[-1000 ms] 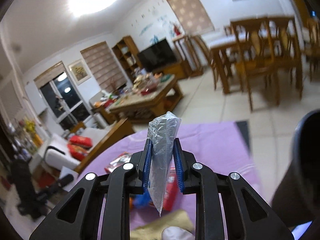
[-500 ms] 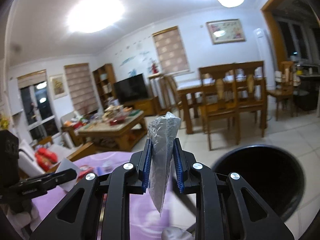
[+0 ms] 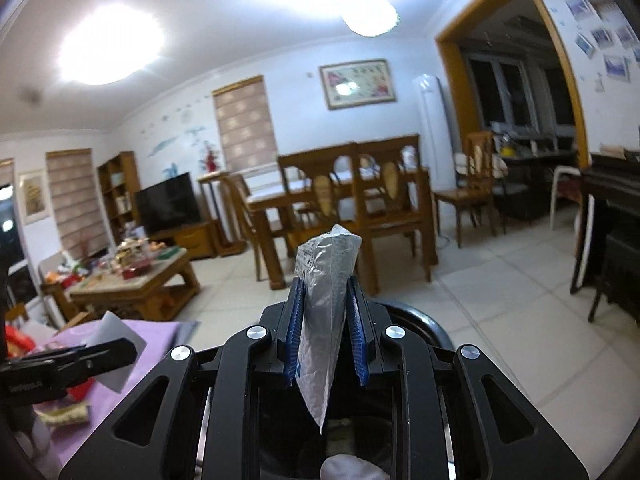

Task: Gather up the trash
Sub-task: 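Carry both items over the black bin and open both tools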

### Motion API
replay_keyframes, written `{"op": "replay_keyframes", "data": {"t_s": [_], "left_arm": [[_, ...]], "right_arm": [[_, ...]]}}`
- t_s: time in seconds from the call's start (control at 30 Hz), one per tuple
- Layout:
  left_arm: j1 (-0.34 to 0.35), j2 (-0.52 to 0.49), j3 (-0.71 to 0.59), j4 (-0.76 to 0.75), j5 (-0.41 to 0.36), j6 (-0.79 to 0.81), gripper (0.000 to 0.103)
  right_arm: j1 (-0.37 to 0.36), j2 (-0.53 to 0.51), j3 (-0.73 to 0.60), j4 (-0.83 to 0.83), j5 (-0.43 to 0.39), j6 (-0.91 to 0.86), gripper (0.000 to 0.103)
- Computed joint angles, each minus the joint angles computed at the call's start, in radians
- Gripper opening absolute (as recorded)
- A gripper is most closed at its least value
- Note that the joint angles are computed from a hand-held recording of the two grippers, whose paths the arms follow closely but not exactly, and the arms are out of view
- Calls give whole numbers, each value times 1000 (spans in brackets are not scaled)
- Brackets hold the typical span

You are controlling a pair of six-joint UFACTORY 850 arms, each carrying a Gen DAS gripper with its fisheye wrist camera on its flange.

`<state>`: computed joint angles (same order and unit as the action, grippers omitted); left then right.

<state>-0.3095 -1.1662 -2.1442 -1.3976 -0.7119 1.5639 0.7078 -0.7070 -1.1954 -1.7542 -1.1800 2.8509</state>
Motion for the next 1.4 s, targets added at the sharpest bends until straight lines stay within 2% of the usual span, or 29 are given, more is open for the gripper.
{"op": "replay_keyframes", "data": {"t_s": [0.13,0.23,0.33,0.47,0.9,1.13,1.17,1.27,1.33,1.4], "left_arm": [[-30,-22,-19,32,21,-13,39],[-49,-65,-79,96,30,-67,39],[-63,-73,-87,118,44,-80,39],[-71,-121,-164,171,40,-146,39],[-87,-181,-268,260,26,-241,40],[-91,-178,-265,258,26,-229,40],[-91,-179,-270,264,23,-235,40],[-92,-169,-255,251,31,-217,41],[-92,-151,-225,227,45,-184,46],[-90,-116,-170,181,61,-139,58]], "right_arm": [[-27,13,79,-29,28,91,22],[-47,-1,77,-55,53,116,22],[-81,-12,84,-106,87,155,22],[-105,-36,35,-122,123,135,22],[-151,-82,-60,-156,202,107,24],[-157,-91,-91,-151,216,73,24],[-158,-93,-93,-154,219,75,28],[-164,-90,-96,-173,231,87,66],[-160,-83,-94,-178,217,93,68],[-156,-79,-101,-165,214,69,68]]}}
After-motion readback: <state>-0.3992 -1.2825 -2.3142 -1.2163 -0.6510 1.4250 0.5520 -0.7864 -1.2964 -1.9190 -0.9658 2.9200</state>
